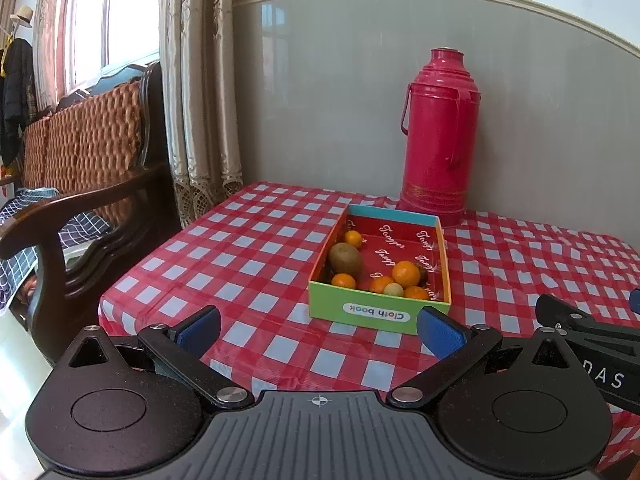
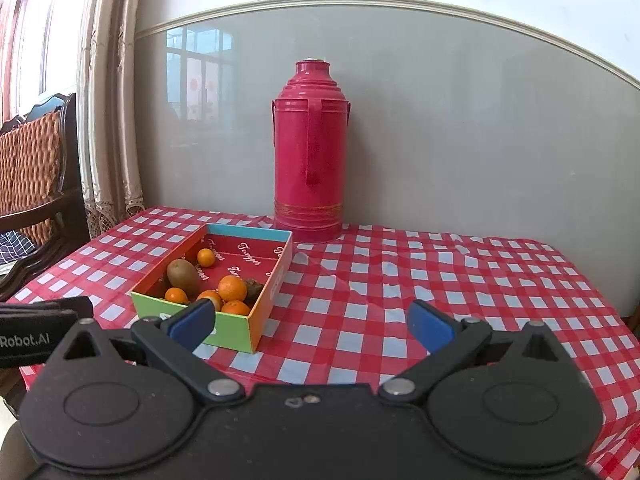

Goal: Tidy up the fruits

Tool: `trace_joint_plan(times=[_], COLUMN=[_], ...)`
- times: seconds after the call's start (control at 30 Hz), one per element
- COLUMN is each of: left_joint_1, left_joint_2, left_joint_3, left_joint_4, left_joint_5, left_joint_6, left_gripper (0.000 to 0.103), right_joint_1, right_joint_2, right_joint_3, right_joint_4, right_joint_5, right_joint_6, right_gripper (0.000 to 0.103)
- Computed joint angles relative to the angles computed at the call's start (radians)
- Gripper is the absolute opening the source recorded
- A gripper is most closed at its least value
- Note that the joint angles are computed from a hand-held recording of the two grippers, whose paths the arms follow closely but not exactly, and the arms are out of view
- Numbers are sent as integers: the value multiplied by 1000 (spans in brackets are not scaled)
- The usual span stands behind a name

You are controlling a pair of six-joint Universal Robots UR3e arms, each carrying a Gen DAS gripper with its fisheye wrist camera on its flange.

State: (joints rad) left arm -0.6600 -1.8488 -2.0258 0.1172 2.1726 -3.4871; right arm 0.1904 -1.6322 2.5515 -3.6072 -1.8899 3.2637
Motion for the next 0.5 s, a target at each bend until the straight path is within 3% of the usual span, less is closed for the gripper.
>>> trace_joint_plan(times=[0.5], left_joint_1=[-10], left_joint_2=[-5], left_joint_3=[8], left_joint_4=[6], left_joint_5=[14], left_joint_6=[13], left_gripper=[103], right_joint_1=[1], right_joint_2=[0], right_joint_3=[1], right_joint_4=[-11], right_joint_5=[-11], right_joint_6=[7], right_gripper=[97])
